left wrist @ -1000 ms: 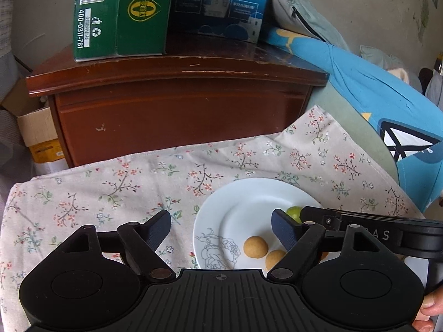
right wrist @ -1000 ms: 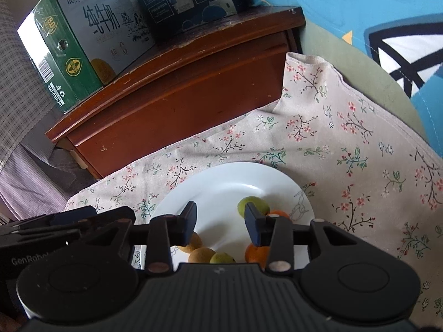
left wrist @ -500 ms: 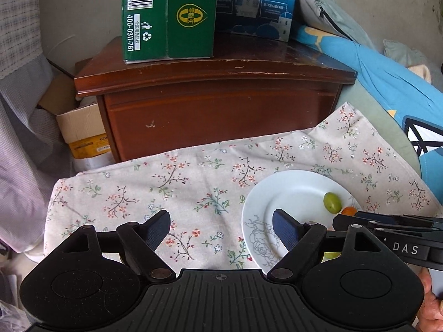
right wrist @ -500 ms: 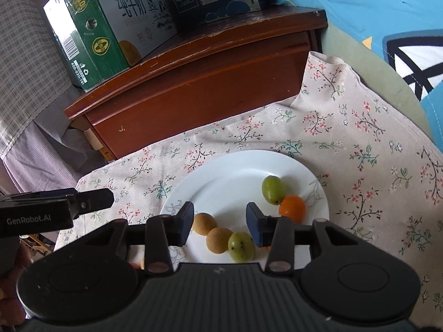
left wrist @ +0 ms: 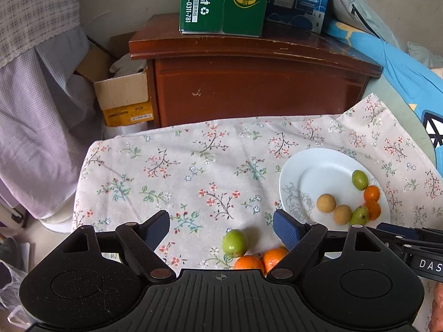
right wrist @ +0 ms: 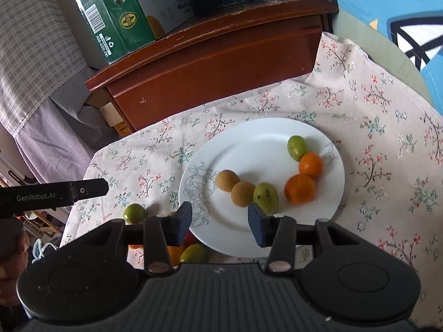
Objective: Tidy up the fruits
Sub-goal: 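Withdraw both grippers from the plate toward the remaining fruit cluster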
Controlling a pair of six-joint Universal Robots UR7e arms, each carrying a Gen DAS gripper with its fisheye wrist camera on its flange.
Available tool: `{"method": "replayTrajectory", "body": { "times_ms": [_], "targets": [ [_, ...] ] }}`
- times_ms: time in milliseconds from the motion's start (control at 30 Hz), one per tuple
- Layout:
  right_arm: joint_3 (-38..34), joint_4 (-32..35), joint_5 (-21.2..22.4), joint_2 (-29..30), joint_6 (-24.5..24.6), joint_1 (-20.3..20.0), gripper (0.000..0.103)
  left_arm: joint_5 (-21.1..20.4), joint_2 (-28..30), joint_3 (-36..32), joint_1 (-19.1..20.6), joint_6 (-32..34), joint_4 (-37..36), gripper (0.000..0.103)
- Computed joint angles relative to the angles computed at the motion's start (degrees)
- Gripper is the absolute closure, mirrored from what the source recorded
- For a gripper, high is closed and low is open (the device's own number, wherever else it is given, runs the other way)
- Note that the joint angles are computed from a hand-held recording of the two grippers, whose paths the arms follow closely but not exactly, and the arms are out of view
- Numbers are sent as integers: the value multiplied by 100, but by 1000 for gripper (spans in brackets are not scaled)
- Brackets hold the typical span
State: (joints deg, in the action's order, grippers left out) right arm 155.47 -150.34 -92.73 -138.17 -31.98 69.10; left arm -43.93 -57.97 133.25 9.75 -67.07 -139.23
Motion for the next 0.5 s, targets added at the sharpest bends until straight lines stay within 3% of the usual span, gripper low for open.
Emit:
{"method": "replayTrajectory", "body": {
  "times_ms": [300, 500],
  "targets": [
    [248, 1119, 215, -1118, -96, -332, 57, -368, -66, 155, -127, -250, 246, 18],
    [420, 1523, 115, -1324, -318, -197, 57, -671, -210, 395, -82, -434, -19, 15]
  ]
}}
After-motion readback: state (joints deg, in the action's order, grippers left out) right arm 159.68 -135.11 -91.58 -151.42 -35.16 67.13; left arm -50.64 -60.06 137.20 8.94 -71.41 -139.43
